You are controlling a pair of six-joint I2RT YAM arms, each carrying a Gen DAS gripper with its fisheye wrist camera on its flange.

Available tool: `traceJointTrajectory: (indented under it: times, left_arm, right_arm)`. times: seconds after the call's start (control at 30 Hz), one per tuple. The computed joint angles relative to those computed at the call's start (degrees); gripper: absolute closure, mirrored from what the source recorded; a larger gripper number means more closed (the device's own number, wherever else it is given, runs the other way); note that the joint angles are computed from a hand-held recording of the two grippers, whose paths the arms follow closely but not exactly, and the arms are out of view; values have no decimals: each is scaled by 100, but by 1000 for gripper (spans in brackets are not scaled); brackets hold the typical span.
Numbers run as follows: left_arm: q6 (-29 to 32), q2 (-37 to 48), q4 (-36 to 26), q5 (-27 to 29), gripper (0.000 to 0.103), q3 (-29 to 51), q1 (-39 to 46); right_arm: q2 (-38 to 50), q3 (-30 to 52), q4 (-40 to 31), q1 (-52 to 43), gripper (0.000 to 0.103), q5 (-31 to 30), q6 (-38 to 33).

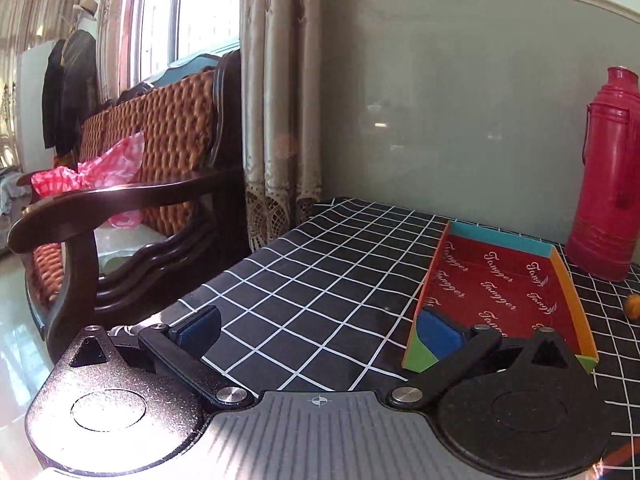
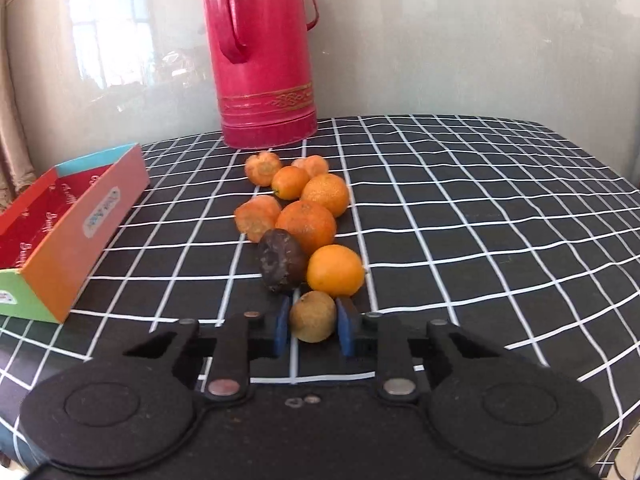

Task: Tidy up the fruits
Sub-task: 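Close the right gripper on the pale yellow round fruit, then carry the pale fruit with the right gripper into the box and release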

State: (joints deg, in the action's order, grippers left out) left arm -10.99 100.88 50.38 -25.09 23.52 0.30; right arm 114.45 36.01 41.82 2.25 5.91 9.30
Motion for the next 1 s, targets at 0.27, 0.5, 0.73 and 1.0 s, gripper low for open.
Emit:
traceJointTrajectory:
  times: [0.27, 0.5, 0.73, 1.0]
  left_arm:
    - [-264, -42, -112, 115, 0, -77, 261]
    - [-175, -32, -46, 80, 0, -197, 485]
    - [-104, -57, 29, 104, 0, -330, 720]
    - [17, 30, 130, 151, 0, -365, 941]
  right_arm:
    - [-394, -451, 1023, 413, 86, -664, -125]
    - [-164, 406, 830, 1156, 86, -1113, -282]
    - [489, 1288, 387, 1853, 86, -914, -562]
    - [616, 1442, 169, 2047, 66, -814, -584]
